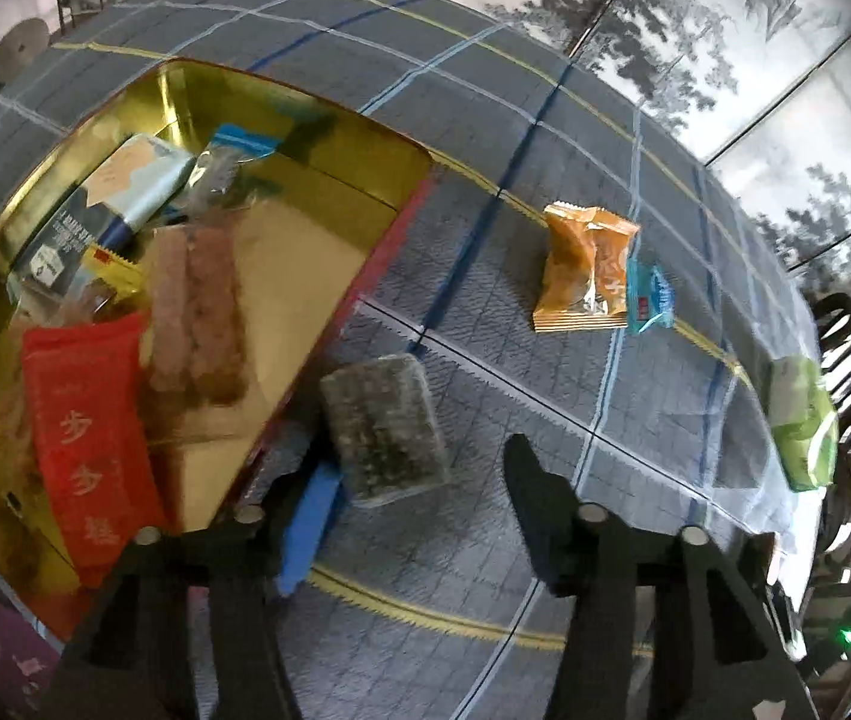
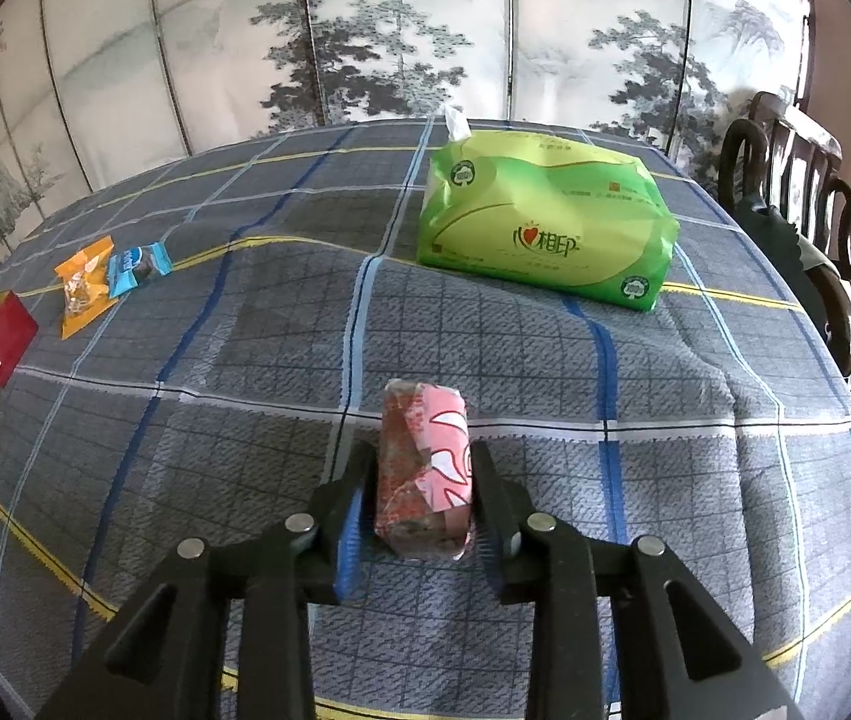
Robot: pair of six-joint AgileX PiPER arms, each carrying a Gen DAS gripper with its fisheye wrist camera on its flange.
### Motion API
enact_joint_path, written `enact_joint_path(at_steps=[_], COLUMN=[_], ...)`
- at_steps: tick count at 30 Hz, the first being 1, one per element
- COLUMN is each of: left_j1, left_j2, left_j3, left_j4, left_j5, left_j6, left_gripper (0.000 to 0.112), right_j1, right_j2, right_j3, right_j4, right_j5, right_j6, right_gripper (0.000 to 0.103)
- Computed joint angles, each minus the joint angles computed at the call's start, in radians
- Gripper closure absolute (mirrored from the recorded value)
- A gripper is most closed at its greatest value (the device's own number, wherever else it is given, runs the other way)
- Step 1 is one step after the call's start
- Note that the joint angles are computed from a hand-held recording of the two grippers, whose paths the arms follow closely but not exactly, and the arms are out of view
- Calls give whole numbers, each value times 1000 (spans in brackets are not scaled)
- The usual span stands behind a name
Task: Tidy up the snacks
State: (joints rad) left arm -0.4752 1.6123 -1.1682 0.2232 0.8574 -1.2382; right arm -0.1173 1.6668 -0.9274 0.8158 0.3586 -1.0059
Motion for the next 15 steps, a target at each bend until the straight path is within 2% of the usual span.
enact_joint_path(at_steps=[3,7,8,9,10,11,15], left_j1=[-27,-44,-40,-16,16,31,7], left_j2=[73,138,143,134,121,119,132], left_j3=[-82,-150,-153,-137,-105,-87,-117], left_j4=[66,112,115,77,-1,-45,-43], left_j5=[76,129,127,85,6,-33,-3], left_j6=[-22,10,31,78,136,164,234], left_gripper=[56,60,71,87,88,89,89], right_j1=[-2,-10,-15,-21,-20,-23,-25], right_j2=[-1,2,2,3,3,3,3], right_j3=[0,-1,-1,-2,-3,-4,-4], right_j4=[9,35,45,53,55,59,59], right_j5=[5,17,23,30,31,35,37], right_j6=[-11,-35,-46,-54,-55,-59,-60], right_gripper=[70,70,70,70,70,70,70])
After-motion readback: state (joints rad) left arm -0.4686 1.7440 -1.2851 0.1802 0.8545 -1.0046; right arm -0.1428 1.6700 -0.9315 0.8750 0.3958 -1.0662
